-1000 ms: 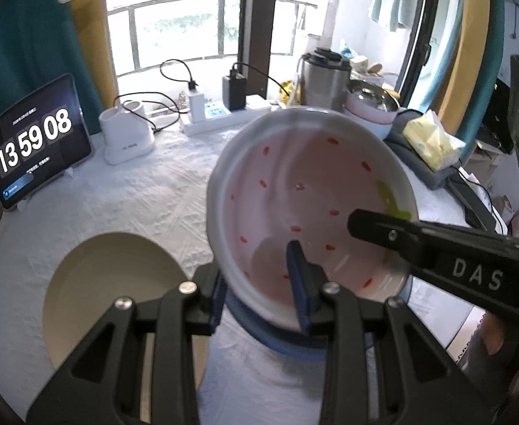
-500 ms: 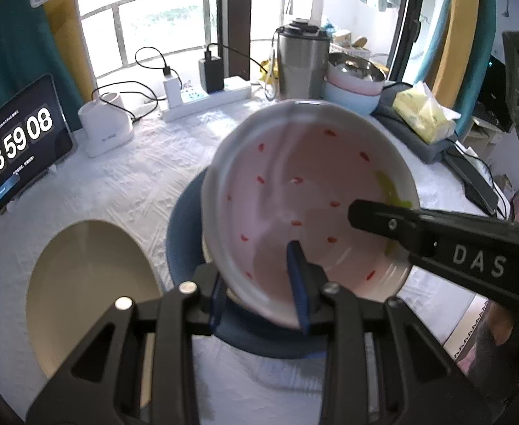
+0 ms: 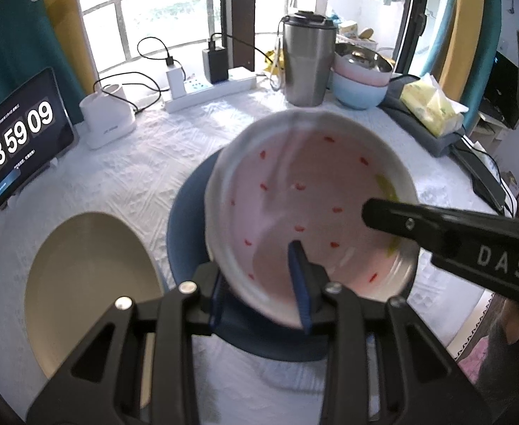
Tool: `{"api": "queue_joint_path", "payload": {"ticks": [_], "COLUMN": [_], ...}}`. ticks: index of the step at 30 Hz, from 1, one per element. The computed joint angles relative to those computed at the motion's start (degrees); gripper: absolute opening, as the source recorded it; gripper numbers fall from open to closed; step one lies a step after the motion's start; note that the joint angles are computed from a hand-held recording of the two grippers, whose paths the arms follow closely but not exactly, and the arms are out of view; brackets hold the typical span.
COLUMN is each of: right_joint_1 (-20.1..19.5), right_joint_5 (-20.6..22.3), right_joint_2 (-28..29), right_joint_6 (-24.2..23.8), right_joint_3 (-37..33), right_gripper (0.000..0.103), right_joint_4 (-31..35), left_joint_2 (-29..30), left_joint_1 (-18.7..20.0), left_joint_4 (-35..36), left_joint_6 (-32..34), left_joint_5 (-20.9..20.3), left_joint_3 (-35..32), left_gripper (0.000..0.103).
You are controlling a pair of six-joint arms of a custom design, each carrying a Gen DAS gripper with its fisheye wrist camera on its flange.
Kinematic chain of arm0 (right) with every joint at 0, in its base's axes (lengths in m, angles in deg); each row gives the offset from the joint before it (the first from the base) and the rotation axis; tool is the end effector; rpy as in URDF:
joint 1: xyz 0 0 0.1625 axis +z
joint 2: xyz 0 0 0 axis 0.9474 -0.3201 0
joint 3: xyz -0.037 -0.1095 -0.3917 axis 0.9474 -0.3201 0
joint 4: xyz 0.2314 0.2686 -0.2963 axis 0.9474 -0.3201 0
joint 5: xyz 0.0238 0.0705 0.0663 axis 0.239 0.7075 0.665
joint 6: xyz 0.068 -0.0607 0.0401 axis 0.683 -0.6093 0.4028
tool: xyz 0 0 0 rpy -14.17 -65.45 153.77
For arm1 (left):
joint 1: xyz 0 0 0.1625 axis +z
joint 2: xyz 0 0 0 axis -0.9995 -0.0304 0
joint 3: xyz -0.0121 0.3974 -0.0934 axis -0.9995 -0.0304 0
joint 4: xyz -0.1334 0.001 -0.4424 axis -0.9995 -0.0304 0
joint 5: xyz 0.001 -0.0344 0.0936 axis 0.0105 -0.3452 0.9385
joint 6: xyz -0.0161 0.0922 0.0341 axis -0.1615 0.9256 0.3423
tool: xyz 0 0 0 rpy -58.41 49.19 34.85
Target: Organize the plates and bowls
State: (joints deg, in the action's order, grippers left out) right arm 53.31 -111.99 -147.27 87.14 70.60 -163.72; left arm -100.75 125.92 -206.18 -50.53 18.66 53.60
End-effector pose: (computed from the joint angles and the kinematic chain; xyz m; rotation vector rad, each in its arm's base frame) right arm 0.2929 -0.3324 0.1438 -0.4575 -2.3534 1.1035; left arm -0.2481 -0.4158 0.1904 1.3096 2.3893 -0.3284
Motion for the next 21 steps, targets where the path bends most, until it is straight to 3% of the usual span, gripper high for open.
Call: {"api": "queue_joint_path", "payload": {"ticks": [21], "right_joint_1": [0.33], "right_joint_5": [-1.31], "right_joint_2": [-0.95], "right_joint_6": [2.25], "right_joint_3": [0.15], "right_gripper": [0.017], "right_joint_4": [2.25], "left_joint_2": [-1.18], "left_joint_1": [0.8], "left_joint_4": [-0.57], "left_joint_6": [-0.35], "left_joint_5": [0.74], "left_joint_3": [-0.31], "left_gripper": [0.037]}}
